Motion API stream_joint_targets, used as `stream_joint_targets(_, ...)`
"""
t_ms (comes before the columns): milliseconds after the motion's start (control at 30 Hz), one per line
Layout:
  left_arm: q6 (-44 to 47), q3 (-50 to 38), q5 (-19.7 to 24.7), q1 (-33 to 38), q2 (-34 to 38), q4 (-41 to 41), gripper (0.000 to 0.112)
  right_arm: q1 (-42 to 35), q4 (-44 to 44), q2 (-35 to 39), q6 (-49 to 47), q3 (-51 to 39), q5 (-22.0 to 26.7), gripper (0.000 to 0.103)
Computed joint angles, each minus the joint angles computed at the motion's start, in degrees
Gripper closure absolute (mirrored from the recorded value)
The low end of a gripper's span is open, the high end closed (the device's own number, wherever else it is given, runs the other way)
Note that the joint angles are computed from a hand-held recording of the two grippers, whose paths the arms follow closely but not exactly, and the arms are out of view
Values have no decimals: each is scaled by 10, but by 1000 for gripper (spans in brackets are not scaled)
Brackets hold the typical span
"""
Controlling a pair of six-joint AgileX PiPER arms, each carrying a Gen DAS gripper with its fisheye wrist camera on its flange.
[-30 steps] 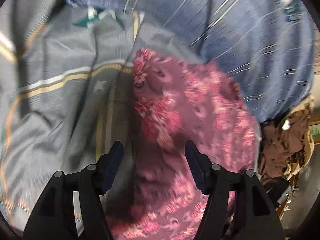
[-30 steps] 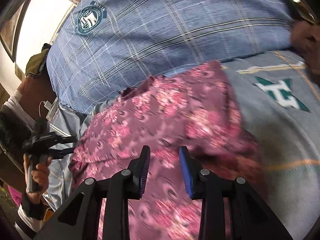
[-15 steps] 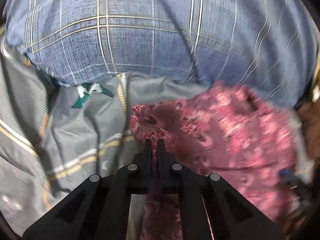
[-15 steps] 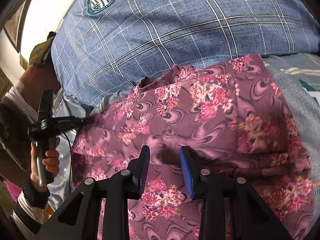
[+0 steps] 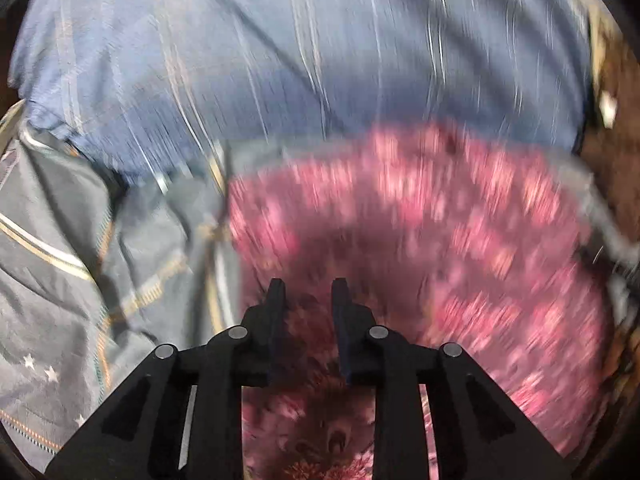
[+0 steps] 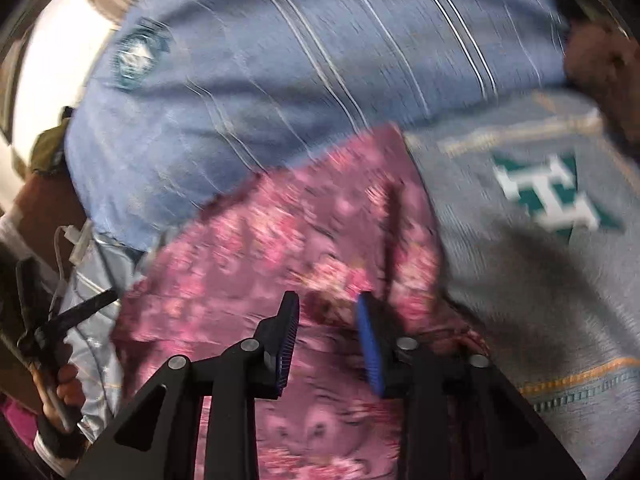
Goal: Fold small clothes
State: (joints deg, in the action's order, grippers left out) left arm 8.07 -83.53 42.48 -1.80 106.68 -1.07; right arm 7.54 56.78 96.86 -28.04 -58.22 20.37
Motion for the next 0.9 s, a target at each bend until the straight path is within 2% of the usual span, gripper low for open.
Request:
stream_joint_targets(67,-33,-6,19,-13,31,34,90,-4,46,-1,-46,6,4,76)
stream_joint_targets(100,-40,11,2,-11,22,32,90,-8,34,-8,-34,5,15,75)
stream_joint_targets(200,-22,18,36,6,-8,-9,90,-18,-97,-56,90,1,69,69)
stream_joint_targets(267,15,54,52,27,-53,-52,81,-30,-119,-108,92,29,94,61)
stream_joint_targets(300,37,74,61,38,-75,-73,67,-42,-122,-141,82,50,115,58)
stream_joint_targets(333,46,96,69,43,-99,-87,59,-58,-125,-177,74,76,139,53)
stream_joint_targets(433,97,169,109,77,-182,-126,57,-103,-146,-269,68,146,207,50)
stream_joint_targets(500,128,220,141,109,-231,-157,50,-139,-162,-324,65,189,256,50)
stream_joint_targets(600,152,274,206,156,-272,-198,49,-196,-182,-402,59,246,327,50)
stream_joint_targets(700,167,336,250,197,-304,-212,49,-238,-196,-458,58,295,381,49)
stream_joint_targets(800,150,385,258,205,-341,-189,49,-234,-212,-488,76,325,405,49)
stream_joint_targets(900,162,419,262,221,-364,-195,49,-165,-255,-505,136,332,394,47)
